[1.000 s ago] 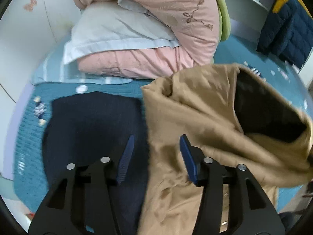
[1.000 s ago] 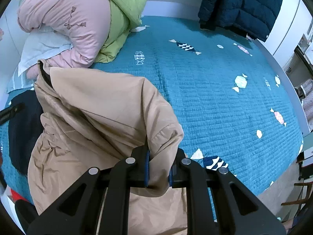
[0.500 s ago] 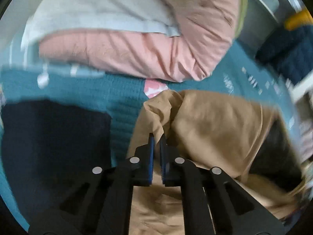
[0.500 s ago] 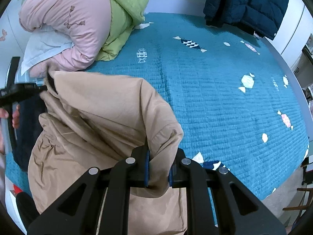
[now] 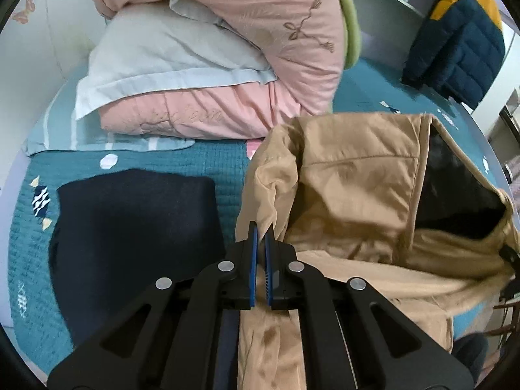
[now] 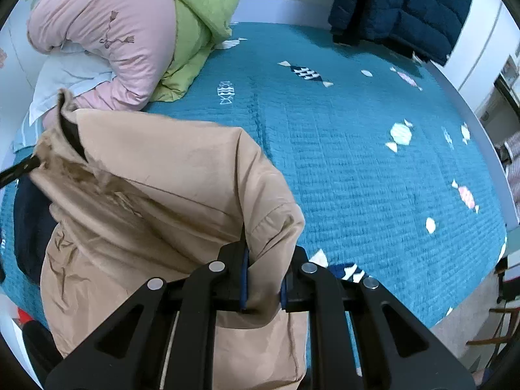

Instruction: Fold large clothes

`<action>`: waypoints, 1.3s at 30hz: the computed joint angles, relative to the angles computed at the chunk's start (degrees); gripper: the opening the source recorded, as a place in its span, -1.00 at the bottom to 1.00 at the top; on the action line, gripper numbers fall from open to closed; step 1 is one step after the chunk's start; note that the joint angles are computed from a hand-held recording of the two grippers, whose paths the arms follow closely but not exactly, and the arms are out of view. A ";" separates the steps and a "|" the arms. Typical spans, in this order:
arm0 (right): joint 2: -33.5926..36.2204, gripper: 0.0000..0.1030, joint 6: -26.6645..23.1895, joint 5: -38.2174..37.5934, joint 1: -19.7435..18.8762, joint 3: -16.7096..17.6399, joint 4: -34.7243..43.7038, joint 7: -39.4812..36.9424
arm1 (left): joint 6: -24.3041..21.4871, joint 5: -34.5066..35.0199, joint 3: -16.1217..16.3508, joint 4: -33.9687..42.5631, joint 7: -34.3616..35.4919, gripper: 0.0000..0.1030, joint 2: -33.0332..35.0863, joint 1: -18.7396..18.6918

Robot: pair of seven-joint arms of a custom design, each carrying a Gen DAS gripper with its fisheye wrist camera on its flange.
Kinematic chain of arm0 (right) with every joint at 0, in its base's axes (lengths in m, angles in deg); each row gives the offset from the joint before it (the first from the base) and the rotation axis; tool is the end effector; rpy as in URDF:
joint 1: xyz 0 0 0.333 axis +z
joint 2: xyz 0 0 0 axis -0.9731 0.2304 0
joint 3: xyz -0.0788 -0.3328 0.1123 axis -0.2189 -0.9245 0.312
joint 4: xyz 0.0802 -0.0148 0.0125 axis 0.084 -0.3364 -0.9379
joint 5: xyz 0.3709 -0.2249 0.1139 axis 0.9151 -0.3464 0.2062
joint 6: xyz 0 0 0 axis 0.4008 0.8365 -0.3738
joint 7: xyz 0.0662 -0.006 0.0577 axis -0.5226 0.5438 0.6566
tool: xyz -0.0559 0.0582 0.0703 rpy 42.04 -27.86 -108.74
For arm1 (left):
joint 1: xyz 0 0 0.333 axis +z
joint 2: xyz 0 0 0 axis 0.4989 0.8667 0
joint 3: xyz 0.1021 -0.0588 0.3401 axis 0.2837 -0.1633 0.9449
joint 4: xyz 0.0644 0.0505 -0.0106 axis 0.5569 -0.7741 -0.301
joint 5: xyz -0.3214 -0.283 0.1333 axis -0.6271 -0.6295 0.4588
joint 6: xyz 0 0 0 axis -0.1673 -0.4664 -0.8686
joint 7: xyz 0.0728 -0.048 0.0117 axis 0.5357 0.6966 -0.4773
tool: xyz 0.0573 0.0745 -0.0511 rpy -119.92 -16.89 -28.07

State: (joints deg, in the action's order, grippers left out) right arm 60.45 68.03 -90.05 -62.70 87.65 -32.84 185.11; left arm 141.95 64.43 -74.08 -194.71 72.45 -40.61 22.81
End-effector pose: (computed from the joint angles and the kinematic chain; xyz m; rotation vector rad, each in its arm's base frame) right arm 0.5451 0.2094 0.6399 -2.1242 1.7921 -0.4365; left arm 0.5058 -0.1369 0.6223 -2.0931 1.7487 -0.6083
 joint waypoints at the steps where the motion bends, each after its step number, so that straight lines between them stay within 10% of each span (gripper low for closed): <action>1: -0.52 -0.76 0.00 0.36 0.05 -0.09 -0.40 -0.06 | -0.63 0.13 -0.14 -0.33 0.01 -0.93 -0.78 -0.05; 25: -20.63 -0.71 -5.48 7.94 -1.43 0.14 -24.76 -7.98 | -12.40 -5.45 -4.53 -26.76 -6.94 -0.92 -33.39 -15.37; 29: -23.91 -0.34 -8.42 9.97 -1.44 -0.51 -27.16 -10.23 | -15.10 -4.84 -5.61 -28.09 -6.97 -0.87 -34.89 -18.30; 35: -30.59 0.08 -12.41 12.15 -3.98 -1.52 -29.05 -10.07 | -18.94 -3.98 -6.43 -27.37 -5.33 -0.07 -39.92 -21.66; 39: -35.76 -0.12 -9.23 13.85 -5.94 -1.93 -29.91 -8.67 | -18.46 -2.46 -6.63 -25.39 -4.73 -0.12 -41.68 -21.87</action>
